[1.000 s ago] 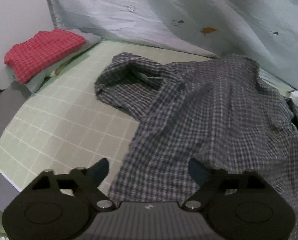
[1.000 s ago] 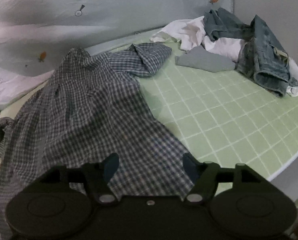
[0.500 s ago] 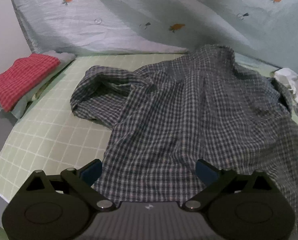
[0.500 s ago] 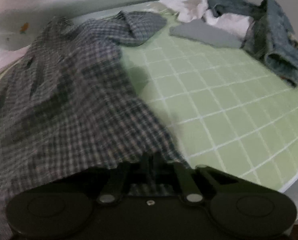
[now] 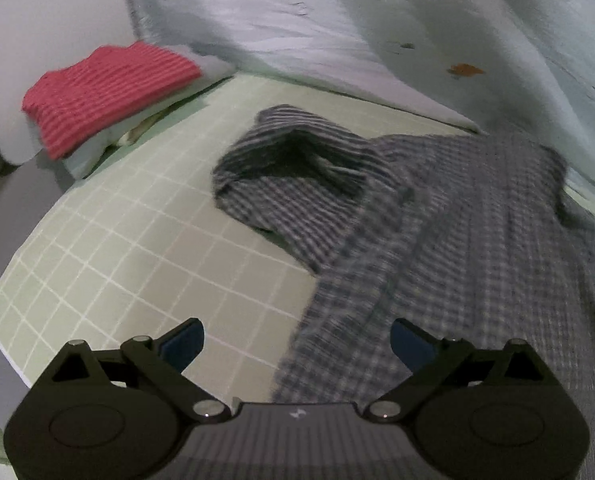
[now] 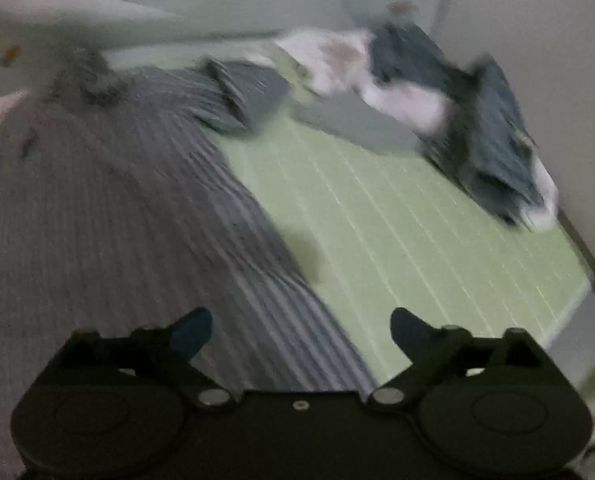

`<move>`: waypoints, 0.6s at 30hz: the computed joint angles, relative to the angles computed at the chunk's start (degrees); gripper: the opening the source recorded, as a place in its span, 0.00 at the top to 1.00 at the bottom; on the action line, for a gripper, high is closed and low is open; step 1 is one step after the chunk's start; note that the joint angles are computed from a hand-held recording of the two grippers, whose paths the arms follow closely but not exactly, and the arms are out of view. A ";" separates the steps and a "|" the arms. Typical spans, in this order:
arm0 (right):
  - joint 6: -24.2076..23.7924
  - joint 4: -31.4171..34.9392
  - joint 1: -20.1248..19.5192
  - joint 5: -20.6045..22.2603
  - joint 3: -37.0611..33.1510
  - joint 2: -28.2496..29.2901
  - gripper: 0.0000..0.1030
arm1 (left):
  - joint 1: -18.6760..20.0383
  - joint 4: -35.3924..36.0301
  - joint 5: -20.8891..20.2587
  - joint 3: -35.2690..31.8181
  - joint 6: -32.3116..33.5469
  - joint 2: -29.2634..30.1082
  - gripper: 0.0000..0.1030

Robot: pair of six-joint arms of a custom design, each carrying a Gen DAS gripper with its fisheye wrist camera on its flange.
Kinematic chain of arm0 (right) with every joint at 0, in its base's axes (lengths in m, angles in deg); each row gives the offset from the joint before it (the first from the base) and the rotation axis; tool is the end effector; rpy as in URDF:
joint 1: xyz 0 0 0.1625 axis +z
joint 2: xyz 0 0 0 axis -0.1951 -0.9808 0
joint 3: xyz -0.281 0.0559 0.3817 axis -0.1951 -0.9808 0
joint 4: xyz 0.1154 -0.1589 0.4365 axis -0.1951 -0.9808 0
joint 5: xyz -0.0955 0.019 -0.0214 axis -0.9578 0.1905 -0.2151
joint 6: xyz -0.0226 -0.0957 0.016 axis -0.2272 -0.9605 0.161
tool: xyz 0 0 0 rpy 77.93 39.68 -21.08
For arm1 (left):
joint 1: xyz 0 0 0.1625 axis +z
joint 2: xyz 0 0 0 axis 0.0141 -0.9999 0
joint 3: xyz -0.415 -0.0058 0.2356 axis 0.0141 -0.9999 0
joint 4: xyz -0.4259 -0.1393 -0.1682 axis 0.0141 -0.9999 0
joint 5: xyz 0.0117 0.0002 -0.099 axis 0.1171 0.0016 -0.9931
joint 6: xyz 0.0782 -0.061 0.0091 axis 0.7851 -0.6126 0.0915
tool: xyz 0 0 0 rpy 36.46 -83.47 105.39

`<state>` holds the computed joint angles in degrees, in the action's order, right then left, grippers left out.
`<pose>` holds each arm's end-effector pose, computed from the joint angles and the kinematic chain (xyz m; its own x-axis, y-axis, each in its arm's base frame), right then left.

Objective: Fold clothes

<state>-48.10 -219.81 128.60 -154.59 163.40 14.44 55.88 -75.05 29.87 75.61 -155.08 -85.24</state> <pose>0.3435 -0.5518 0.0296 -0.6049 -0.0527 0.7945 -0.5248 0.7769 -0.3480 0.0023 -0.4077 0.4448 -0.5721 -0.6770 -0.4630 -0.0364 0.5850 -0.8102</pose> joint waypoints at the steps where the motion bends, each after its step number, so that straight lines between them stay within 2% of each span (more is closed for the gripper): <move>1: -0.52 0.79 0.14 2.30 -0.79 0.45 0.01 | 1.14 -2.08 -0.28 -0.26 1.30 0.13 0.04; 4: -0.02 4.91 0.50 8.49 -3.18 2.09 0.01 | 4.91 -8.47 -1.57 -1.50 5.23 1.44 0.04; 7: 2.66 8.46 0.32 14.58 -4.95 3.29 0.00 | 8.05 -18.06 -2.21 -1.83 13.12 3.03 0.04; 9: 5.66 10.46 0.14 17.10 -6.94 4.94 0.00 | 10.49 -23.84 -3.47 -2.48 17.91 4.53 0.03; 12: 7.04 11.33 0.05 16.49 -9.56 7.72 0.00 | 14.56 -29.69 -6.46 -4.25 23.08 7.44 0.03; 14: 7.77 11.87 -0.01 15.82 -11.33 9.56 0.00 | 17.01 -30.88 -8.21 -5.95 25.28 9.55 0.03; 16: 5.65 10.56 0.45 12.32 -12.97 11.87 0.00 | 18.85 -32.68 -9.18 -7.07 27.69 11.32 0.03; 18: 3.29 7.23 0.69 11.37 -13.42 13.31 0.00 | 20.26 -35.41 -9.65 -7.74 30.54 12.89 0.03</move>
